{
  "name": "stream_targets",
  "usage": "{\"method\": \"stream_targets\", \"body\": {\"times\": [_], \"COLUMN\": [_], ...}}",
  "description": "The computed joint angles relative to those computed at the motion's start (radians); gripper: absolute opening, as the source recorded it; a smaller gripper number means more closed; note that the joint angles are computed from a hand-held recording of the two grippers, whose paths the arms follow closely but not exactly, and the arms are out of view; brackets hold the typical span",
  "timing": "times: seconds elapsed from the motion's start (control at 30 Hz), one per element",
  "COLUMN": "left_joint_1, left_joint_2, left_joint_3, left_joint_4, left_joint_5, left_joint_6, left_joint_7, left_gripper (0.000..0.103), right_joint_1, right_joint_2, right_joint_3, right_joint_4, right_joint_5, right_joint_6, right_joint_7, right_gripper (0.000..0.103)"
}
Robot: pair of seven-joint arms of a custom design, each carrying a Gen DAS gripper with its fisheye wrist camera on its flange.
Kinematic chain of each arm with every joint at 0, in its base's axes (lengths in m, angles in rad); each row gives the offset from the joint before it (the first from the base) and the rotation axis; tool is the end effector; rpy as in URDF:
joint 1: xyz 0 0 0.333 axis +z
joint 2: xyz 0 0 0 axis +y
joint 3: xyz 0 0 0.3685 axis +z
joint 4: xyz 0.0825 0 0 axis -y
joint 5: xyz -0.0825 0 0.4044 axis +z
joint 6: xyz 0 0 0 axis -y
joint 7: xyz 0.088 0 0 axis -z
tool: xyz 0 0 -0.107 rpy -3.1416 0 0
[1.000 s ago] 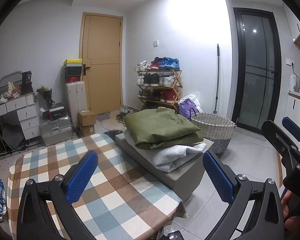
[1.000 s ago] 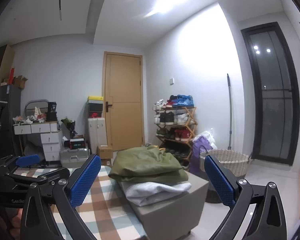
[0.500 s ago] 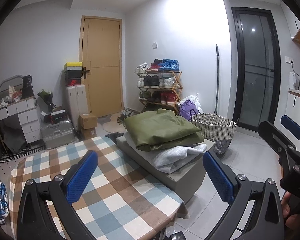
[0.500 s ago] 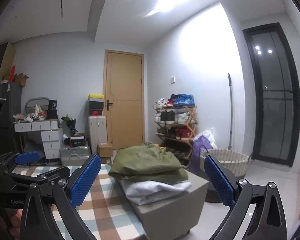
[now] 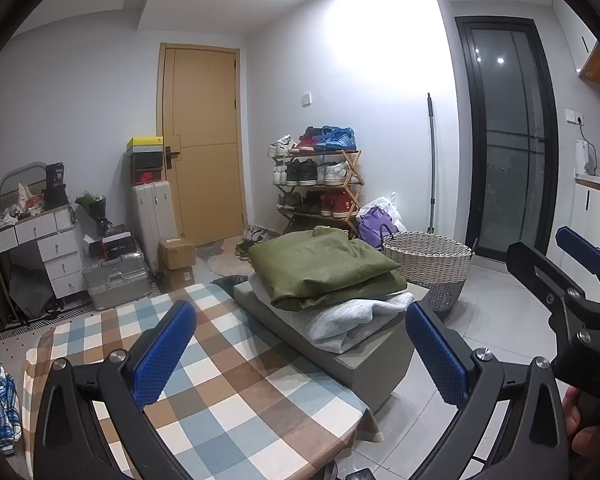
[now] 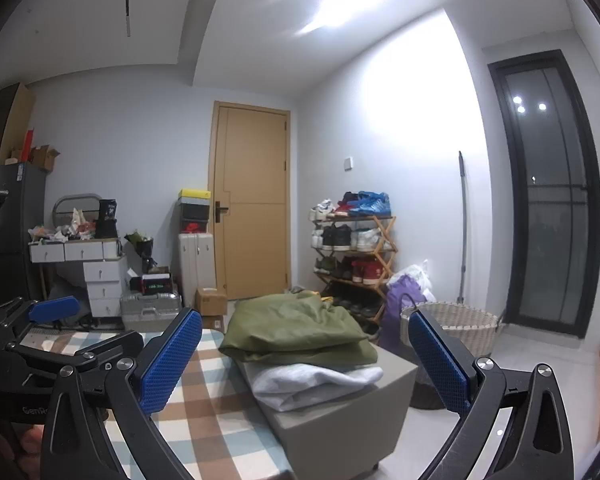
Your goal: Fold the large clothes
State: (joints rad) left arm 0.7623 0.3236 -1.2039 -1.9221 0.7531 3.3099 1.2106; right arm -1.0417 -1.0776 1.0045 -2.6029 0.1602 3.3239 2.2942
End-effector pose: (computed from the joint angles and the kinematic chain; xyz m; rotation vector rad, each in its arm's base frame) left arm 0.5880 -0.2511 0.6148 -0.9339 1.9460 -1.4224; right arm 0.4027 0.1231 0.5994 -0.9235 1.5790 -1.5036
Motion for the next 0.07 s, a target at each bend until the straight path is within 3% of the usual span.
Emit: {"method": "stream_targets", "body": {"times": [0.07], "left_joint_1": [0.011], "left_joint_2": [0.024], "left_joint_3": [-0.023], "left_joint_4": [0.006], "left_joint_5": [0.004], "left_joint_6": [-0.014], "left_joint_7": [0.009], "left_gripper": [0.102], "right_joint_1": [-0.002], "right_joint_2": [0.003], "right_joint_3": [0.001], "right_joint_4": [0.001], "right_joint_5": [0.001], "right_joint_6": [0.0], "right_joint_7": [0.003], "right_gripper": [0.103]}}
